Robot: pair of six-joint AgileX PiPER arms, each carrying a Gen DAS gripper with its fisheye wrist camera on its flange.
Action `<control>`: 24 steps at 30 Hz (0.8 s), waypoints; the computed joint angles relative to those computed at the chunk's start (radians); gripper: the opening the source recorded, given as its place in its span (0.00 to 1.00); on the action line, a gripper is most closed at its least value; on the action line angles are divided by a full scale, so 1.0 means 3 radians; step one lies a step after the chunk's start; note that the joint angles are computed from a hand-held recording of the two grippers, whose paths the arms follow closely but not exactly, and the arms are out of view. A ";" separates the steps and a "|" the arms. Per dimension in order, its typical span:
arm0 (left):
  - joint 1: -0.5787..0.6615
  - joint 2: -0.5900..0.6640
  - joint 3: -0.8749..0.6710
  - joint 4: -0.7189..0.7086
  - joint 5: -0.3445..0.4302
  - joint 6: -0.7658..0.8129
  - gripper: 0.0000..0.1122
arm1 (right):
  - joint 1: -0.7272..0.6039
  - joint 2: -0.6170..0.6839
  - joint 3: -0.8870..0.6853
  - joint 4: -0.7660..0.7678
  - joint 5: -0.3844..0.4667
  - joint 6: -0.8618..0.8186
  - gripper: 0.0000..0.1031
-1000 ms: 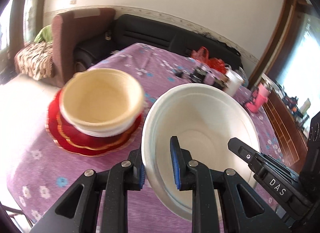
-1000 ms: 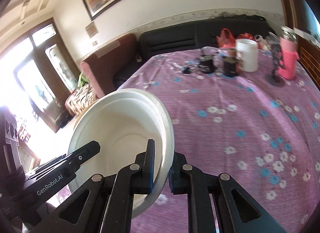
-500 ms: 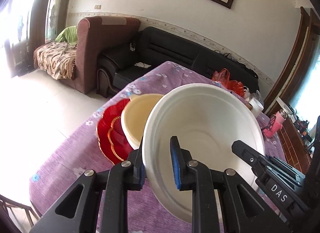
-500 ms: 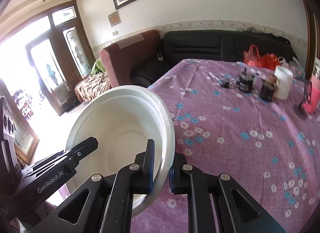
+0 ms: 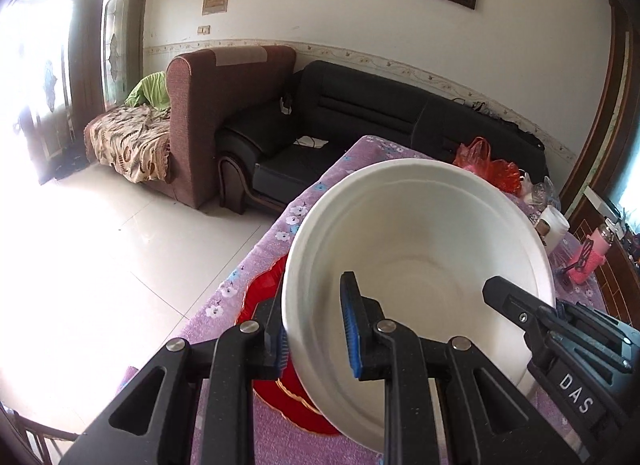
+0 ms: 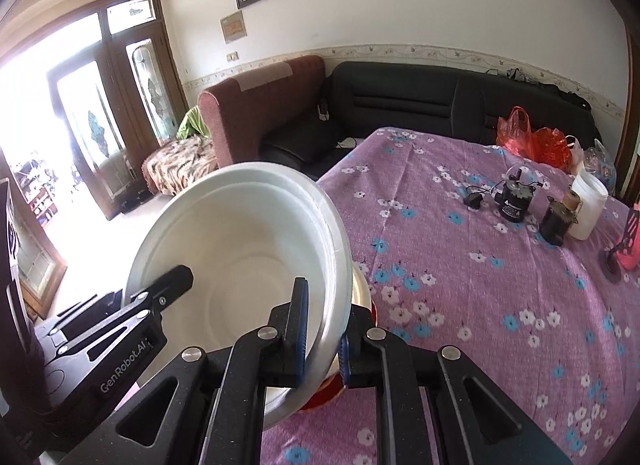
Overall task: Organize plates and bowls
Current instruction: 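Carry the white bowl over the stack, then lower the white bowl onto the beige bowl and open both grippers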
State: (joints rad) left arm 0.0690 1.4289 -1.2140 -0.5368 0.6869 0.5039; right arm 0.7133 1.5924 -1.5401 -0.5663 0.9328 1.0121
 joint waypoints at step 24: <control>-0.0340 0.0426 -0.0091 0.0894 -0.0493 -0.0660 0.21 | -0.0426 0.0522 -0.0028 0.0502 -0.0370 -0.0332 0.15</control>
